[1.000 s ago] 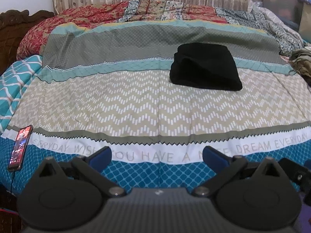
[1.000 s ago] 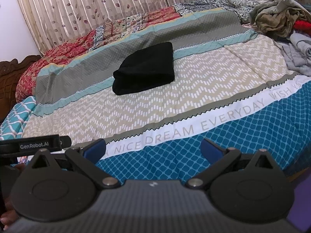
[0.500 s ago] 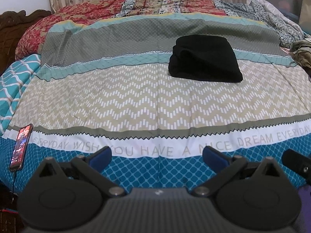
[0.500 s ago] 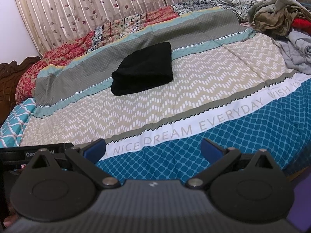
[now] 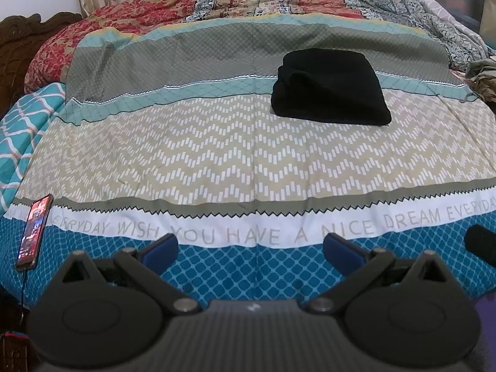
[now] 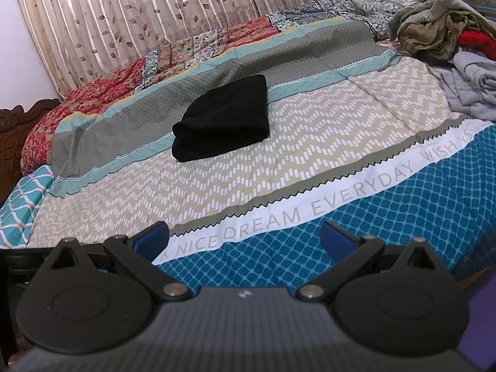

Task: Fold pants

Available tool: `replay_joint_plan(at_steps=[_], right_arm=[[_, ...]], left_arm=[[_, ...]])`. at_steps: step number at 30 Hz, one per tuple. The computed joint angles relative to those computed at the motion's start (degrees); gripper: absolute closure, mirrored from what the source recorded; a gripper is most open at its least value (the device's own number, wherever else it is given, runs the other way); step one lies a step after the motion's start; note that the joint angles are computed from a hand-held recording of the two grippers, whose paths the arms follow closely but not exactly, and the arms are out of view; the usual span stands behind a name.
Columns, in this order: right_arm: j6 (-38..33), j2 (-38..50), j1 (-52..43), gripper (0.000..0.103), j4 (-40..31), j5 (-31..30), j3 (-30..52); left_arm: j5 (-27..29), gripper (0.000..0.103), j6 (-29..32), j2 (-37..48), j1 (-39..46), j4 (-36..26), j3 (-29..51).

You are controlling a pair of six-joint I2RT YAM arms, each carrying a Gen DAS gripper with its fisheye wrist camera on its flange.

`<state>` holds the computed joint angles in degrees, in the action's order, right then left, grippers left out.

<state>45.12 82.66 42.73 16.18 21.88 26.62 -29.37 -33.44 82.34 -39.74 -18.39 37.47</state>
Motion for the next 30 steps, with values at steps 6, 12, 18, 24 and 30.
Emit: replay_joint_plan(at_steps=[6,12,18,24,30], right_arm=[[0.0,-0.3,0.6,0.0,0.2,0.6,-0.2],[0.4,-0.4,0.1,0.0,0.2,0.3,-0.5],[0.3,-0.7,0.4,0.0,0.5,0.7,-0.7],[0.4,-0.7,-0.1,0.0,0.5,0.0,-0.8],[0.5,-0.6,0.1,0.0,0.7,0.2,-0.8]], left_arm=[[0.1,0.0,0.3,-0.3,-0.1,0.3,-0.3],[0.3,0.0,0.3,-0.7,-0.1,0.5,-0.6],[0.2,0.0,0.3,-0.7,-0.5,0.5,-0.6],[0.0,0.0,0.1,-0.6,-0.6,0.3,-0.5],[0.2,0.0,0.1,-0.5,-0.5,0.5,-0.7]])
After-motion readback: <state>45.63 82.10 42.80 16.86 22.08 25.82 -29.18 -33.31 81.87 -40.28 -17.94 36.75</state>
